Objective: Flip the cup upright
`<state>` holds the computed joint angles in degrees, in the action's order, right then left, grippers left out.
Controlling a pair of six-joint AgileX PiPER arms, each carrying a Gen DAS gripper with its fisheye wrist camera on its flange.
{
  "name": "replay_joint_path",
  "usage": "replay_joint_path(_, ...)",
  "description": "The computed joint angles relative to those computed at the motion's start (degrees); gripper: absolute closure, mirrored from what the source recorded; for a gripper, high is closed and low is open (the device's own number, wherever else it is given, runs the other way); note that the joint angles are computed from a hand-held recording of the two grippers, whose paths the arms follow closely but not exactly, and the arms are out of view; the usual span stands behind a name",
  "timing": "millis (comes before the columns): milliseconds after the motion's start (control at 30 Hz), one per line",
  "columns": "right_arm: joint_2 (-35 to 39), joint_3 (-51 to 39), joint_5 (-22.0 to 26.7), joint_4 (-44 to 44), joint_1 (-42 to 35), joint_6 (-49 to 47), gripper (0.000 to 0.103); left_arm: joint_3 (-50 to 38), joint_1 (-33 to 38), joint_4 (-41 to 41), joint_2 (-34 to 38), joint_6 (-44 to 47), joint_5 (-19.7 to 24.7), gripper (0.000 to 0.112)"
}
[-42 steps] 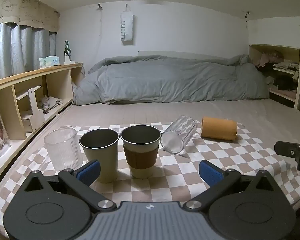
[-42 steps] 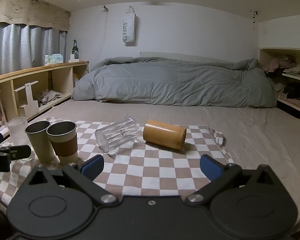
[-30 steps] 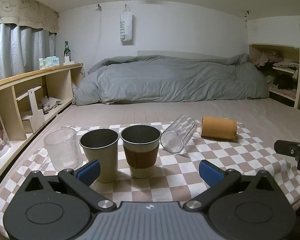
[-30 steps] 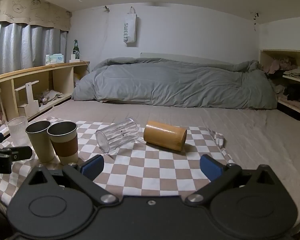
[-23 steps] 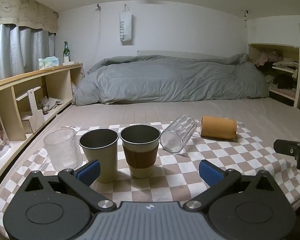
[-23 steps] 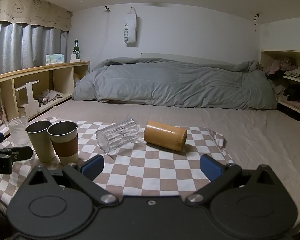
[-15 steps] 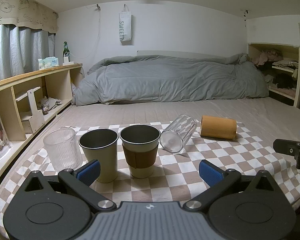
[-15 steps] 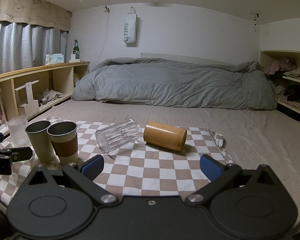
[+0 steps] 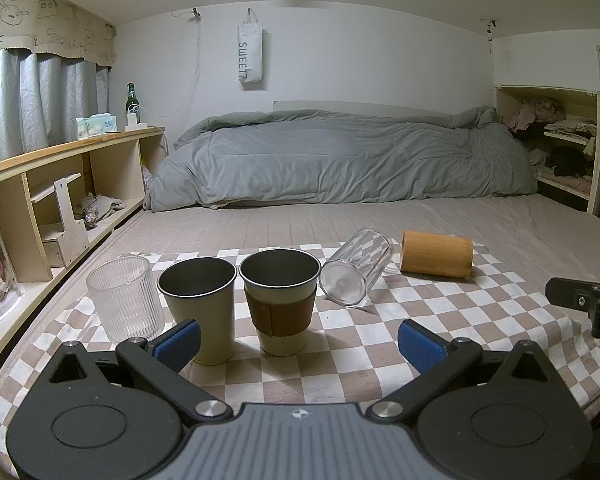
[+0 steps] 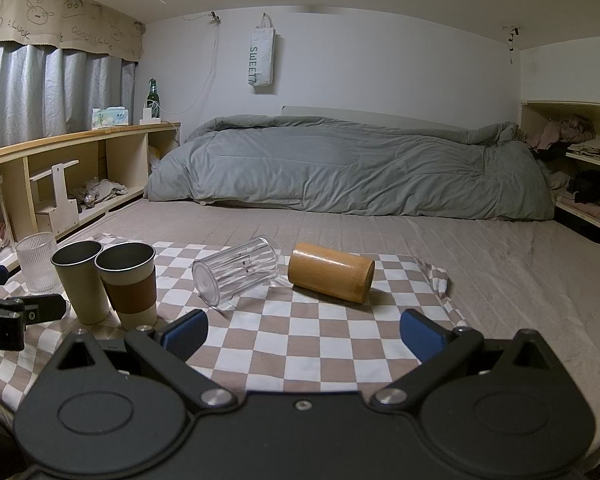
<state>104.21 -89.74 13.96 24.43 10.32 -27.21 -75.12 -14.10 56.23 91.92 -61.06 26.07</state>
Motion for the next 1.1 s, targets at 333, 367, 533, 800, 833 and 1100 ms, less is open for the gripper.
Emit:
replay_joint_path(333, 0.0, 0.1, -0.1, 0.5, 0.0, -0.6, 0.0, 0.0, 0.0, 0.0, 0.0, 0.0, 0.0, 0.009)
replay_joint_path(367, 0.0, 0.1, -0.1, 0.5, 0.0, -0.6, 0.0, -0.1, 0.0, 0.0, 0.0, 0.0, 0.0, 0.009)
replay_joint_path(533, 0.0, 0.1, -0.1, 0.5, 0.0, -0.6, 0.0, 0.0, 0.0, 0.0, 0.0, 0.1, 0.0, 0.009)
replay_joint_path(800, 0.0, 0.0, -0.1, 0.4, 0.0, -0.5, 0.0, 0.0, 0.0, 0.0, 0.0, 0.1, 0.0, 0.009)
replay_joint_path(833, 0.0, 0.0, 0.0, 0.3, 0.0, -0.5, 0.0, 0.0, 0.0, 0.0, 0.0, 0.1, 0.0, 0.009)
replay_joint_path(1100, 0.1, -0.1, 0.0, 0.2, 0.0, -0.3, 0.0, 0.0, 0.0, 0.0, 0.0, 0.1, 0.0, 0.009)
